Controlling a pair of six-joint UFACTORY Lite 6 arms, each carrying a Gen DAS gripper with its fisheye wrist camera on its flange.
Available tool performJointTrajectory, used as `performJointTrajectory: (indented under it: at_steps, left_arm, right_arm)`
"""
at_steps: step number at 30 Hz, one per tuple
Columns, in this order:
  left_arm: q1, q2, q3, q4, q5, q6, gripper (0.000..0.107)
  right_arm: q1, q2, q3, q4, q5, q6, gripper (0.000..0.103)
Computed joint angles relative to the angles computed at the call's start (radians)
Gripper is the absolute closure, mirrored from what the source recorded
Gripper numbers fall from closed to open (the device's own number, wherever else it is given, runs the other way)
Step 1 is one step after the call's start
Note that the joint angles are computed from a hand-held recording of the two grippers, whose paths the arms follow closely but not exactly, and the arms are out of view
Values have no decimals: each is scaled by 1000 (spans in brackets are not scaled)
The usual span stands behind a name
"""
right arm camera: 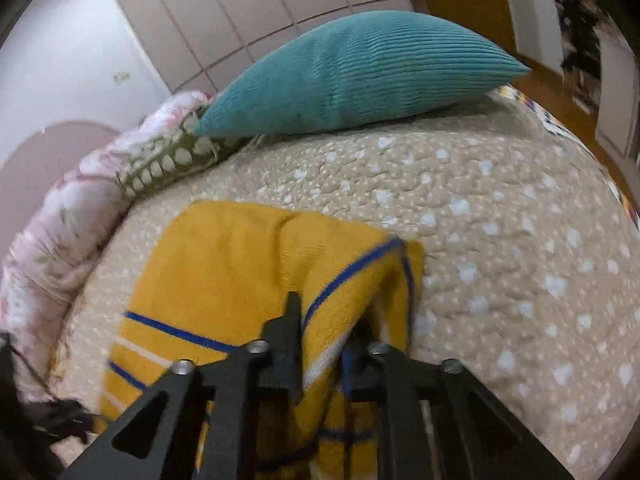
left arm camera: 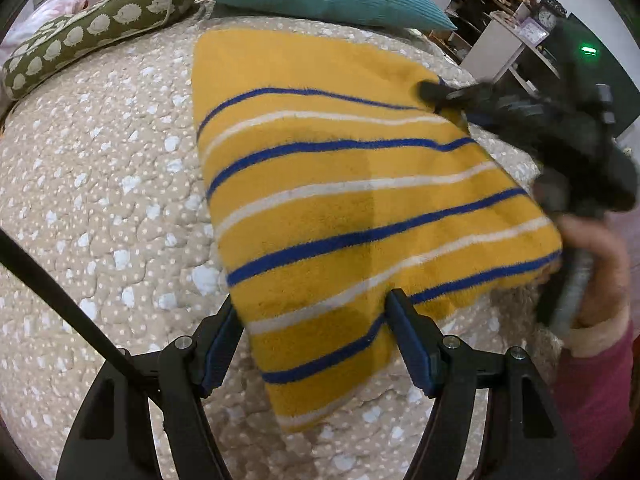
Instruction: Fold small clothes
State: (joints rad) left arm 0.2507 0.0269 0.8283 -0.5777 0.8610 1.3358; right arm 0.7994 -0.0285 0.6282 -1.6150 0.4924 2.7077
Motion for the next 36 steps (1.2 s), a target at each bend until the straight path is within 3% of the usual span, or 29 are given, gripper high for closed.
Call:
performJointTrajectory:
  at_steps: [1,3,5,7,10,12,14,15,17,19,22,24,26,29,32,34,36]
  left_arm:
    - [6,11,11,0,10,-5,36]
    - [24,22,21,-9,25,0,36]
    - [26,33,29,-18,19,0,35]
    - [29,24,24,-17,19,-4,34]
    - [37,22,22,-26,21,2,34]
    - [45,24,16,-31,22,4,33]
    - [50,31,14,-32,22,-5,32]
    - [51,34,18,-25,25,-21,32]
    - [70,20,13,-14,47,-27,32]
    - [111,-30,5,-32,77,16,32]
    - [142,-79,-12,-78,60,77,23]
    - [124,-71,-20,-76,17,65,23]
    - [108,-45,-22,-66,-10,51,23]
    - [116,-5,-24,-77,-17,60,23]
    - [98,7,-25,-82,-29,39,22]
    - [86,-7,-35,-81,-40,31,22]
    - [56,-36,-58,-83,-68,21,22]
  right_arm:
    - [17,-41,-12,85,24,-57,57]
    - [98,-171,-45,271,137,-193,55]
    - [180,-247,-42,317,162,-242,55]
    - [249,-236,-5,368,162,-316,55]
    - [339,-56,137,557,227,-484,55]
    - [408,-19,122,582,280,-406,51]
    - [439,-61,32,465,238,-220,48]
    - [432,-57,17,424,204,-176,49]
    - [441,-6,36,419,189,-215,81]
    - [485,26,108,532,304,-390,83]
    - [557,37,181,593,479,-467,83]
    - [524,28,141,617,439,-451,83]
    - [469,9,63,615,319,-393,70]
    - [515,-117,-24,567,344,-227,56]
    - [520,-160,12,581,473,-257,56]
    - [426,-99,77,601,441,-373,56]
    - [290,-4,120,577,336,-454,57]
